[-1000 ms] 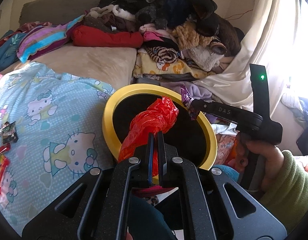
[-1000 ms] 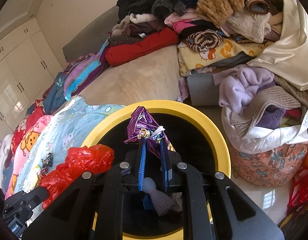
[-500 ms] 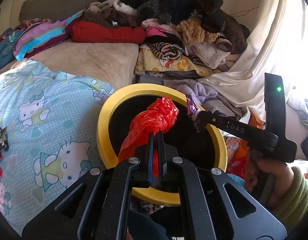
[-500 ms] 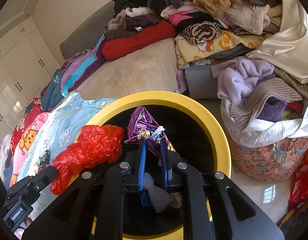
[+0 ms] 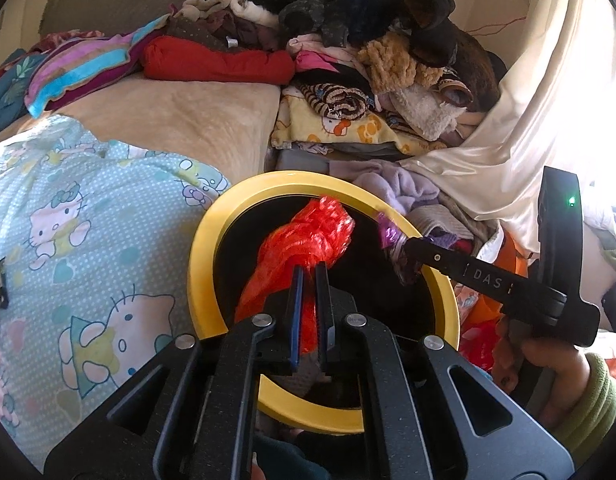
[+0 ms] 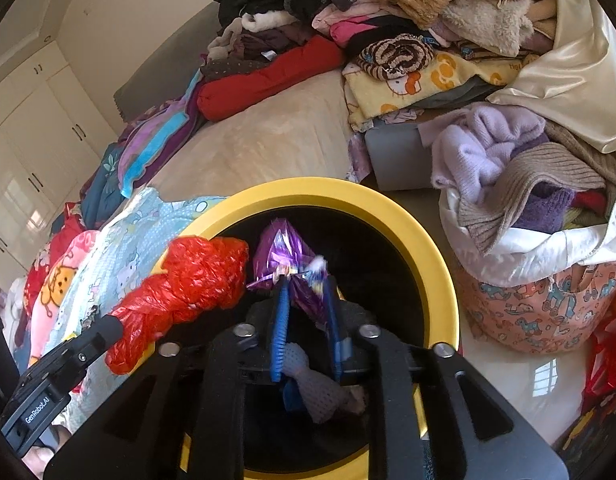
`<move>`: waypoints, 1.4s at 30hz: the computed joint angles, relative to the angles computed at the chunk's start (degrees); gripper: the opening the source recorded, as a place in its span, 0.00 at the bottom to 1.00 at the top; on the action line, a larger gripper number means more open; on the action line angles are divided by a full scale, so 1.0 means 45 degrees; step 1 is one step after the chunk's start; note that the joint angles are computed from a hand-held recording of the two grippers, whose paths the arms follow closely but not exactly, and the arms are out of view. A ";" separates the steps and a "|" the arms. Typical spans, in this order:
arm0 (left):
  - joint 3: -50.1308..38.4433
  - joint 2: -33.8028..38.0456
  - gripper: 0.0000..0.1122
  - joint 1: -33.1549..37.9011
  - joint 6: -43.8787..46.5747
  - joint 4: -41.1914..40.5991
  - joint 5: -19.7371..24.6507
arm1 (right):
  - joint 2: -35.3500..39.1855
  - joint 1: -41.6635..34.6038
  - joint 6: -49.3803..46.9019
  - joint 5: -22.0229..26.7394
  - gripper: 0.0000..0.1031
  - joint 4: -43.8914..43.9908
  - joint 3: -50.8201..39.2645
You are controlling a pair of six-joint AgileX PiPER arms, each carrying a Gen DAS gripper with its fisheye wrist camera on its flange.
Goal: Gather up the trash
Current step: 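Open both grippers to drop the wrappers into the yellow bin, then move both tools back over the remaining candy on the bed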
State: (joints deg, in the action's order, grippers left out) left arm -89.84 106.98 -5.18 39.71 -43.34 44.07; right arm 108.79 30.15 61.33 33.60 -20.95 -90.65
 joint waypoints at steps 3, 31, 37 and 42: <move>0.0042 -0.0009 0.25 0.0130 0.0049 -0.0201 0.0080 | 0.0009 0.0015 0.0029 0.0034 0.29 -0.0053 -0.0041; 0.1995 -0.2114 0.82 0.1923 0.0528 -0.1243 -0.1091 | 0.0483 0.1331 0.0909 0.1548 0.72 -0.1689 -0.1933; 0.2263 -0.2513 0.82 0.2492 0.0826 -0.1515 -0.1199 | 0.0987 0.1919 0.0504 0.2091 0.75 -0.1809 -0.3063; 0.2414 -0.2770 0.82 0.3047 0.1153 -0.1838 -0.1213 | 0.1454 0.2430 0.0260 0.2511 0.77 -0.1984 -0.4020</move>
State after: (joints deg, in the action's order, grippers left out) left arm -78.98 94.52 8.53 44.89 -51.61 38.61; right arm 115.34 41.08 62.50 44.90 -29.88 -108.74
